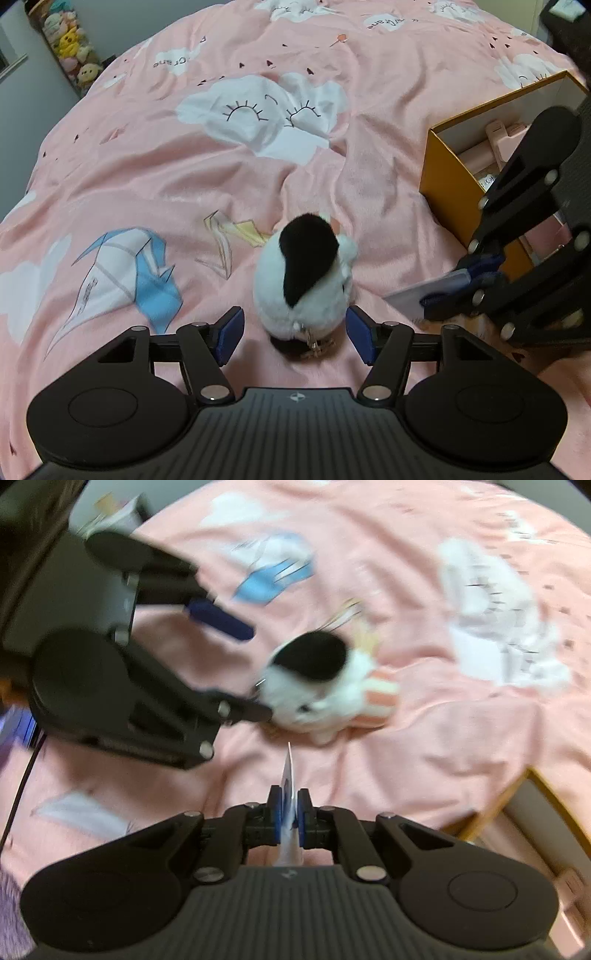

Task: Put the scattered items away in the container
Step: 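Grasp the white-and-black plush with the left gripper while the right gripper grasps the white tube, then lift the plush and tube and carry them over the orange box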

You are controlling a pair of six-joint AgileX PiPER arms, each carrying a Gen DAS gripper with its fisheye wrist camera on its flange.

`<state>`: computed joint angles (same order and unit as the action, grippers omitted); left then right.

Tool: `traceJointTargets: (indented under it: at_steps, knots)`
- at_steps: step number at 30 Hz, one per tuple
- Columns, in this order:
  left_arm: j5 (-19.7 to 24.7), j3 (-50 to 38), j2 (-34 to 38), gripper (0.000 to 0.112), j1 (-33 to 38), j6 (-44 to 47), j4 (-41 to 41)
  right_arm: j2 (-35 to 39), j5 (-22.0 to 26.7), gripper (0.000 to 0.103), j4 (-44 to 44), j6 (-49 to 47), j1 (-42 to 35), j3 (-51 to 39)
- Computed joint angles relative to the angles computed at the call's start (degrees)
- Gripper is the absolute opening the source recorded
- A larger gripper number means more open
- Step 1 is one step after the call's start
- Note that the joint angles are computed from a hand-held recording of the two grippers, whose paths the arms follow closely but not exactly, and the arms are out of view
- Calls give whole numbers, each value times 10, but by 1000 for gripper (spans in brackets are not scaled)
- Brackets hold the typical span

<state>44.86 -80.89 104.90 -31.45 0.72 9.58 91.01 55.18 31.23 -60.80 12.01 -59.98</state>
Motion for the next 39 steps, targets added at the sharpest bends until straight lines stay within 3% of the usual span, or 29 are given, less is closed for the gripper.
traceJointTargets:
  at_steps: [6,10,12,19,30,39]
  knots:
    - [-20,-18,38,73,-6,13,13,-29,-58,9,36,35,-27,39]
    - [-23,-32,59,73,-13,0,22,-28,-64,9,76,30,-60,58]
    - [-32,-29,61,72,-16,-18,34,-14,-93,9,90,44,-43,60]
    - [-56,-3,44,62,-16,-71,40,-49,-82,9,130,45,-64,90]
    - [-80,33,-51,59,-29,-113,5,-122,16,9,216,-7,-175,96]
    - [-90,14,-108,60,-60,-84,-63,-183,110,9,276,-41,-343,84]
